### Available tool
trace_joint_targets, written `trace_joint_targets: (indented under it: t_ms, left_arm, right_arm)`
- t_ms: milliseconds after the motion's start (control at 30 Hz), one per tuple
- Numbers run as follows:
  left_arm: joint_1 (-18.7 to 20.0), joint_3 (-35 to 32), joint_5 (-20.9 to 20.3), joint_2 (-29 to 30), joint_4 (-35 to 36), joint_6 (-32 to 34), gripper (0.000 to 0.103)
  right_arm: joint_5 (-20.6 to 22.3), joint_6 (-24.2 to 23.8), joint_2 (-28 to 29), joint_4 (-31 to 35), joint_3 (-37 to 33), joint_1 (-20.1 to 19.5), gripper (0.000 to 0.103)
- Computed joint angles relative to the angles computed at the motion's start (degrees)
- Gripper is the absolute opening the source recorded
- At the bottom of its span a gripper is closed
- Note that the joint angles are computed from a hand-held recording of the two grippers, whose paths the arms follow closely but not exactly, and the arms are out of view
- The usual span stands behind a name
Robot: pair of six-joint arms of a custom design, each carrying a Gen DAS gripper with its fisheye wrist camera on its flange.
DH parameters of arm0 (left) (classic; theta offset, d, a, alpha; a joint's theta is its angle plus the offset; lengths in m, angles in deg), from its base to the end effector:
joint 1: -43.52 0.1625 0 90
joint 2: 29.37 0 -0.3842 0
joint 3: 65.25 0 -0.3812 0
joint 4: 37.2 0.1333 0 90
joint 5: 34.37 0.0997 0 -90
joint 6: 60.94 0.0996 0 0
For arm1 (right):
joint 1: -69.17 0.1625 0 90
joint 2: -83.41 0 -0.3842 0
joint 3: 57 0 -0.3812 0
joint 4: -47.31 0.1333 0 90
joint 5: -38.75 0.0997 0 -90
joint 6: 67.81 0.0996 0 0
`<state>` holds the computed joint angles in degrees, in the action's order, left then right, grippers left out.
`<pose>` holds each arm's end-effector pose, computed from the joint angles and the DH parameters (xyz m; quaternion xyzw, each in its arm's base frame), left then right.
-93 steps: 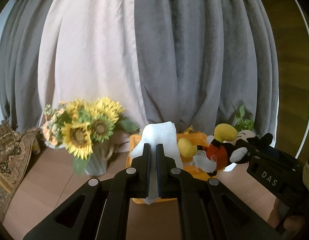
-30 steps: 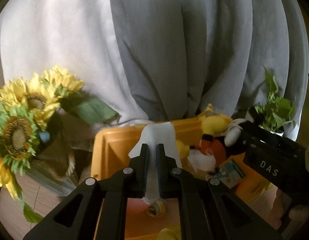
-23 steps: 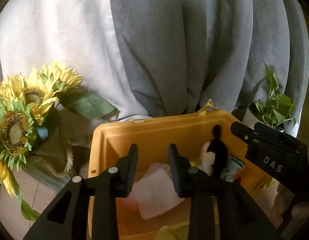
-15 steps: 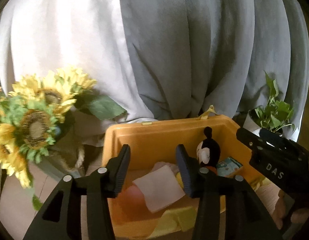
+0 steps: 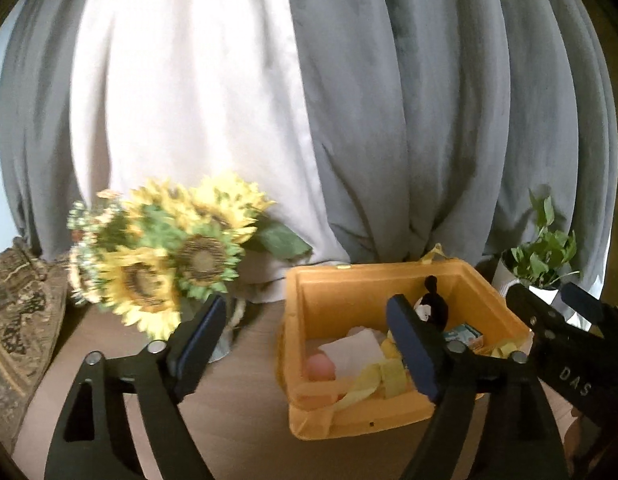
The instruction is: Organize soft objects
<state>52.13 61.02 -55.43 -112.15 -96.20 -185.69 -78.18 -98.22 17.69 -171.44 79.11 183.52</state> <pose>-0.2796 -0.2712 0.1757 0.0759 0.7364 -0.5517 0.3841 0.2510 -0.3406 0.1919 0.2897 -0.8062 0.4627 0.2281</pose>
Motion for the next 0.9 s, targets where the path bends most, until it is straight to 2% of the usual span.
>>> trace_joint_targets:
  t_ms: [133,333,500,700,900]
  left_arm:
    - [-4.4,-0.8,-4.0,0.1,7.3,-6.6,0.092]
    - [-10.4,-0.1,-8.7,-1.8,11.1,-9.0,0.100]
    - [-15.6,1.4,-12.3,-4.8,12.3,-7.9,0.102]
    - [-21.2,3.8,-16.0,-8.8,10.3,-4.0,0.103]
    - [-26.0,4.3,-19.7,-9.0,9.5,-3.8,0.103]
  right_arm:
    - [-1.7,0.4,-1.6,-1.7,2.8,2.6,0.088]
    - [-6.0,2.6,-3.4,-3.7,6.0,7.1,0.090]
    - [-11.0,5.4,-3.9,-5.3,8.0,11.5,0.091]
    - [-20.3,8.5,-1.7,-9.7,9.6,18.7,0.091]
    - [-27.1,12.6,-1.8,-10.2,11.3,24.8,0.091]
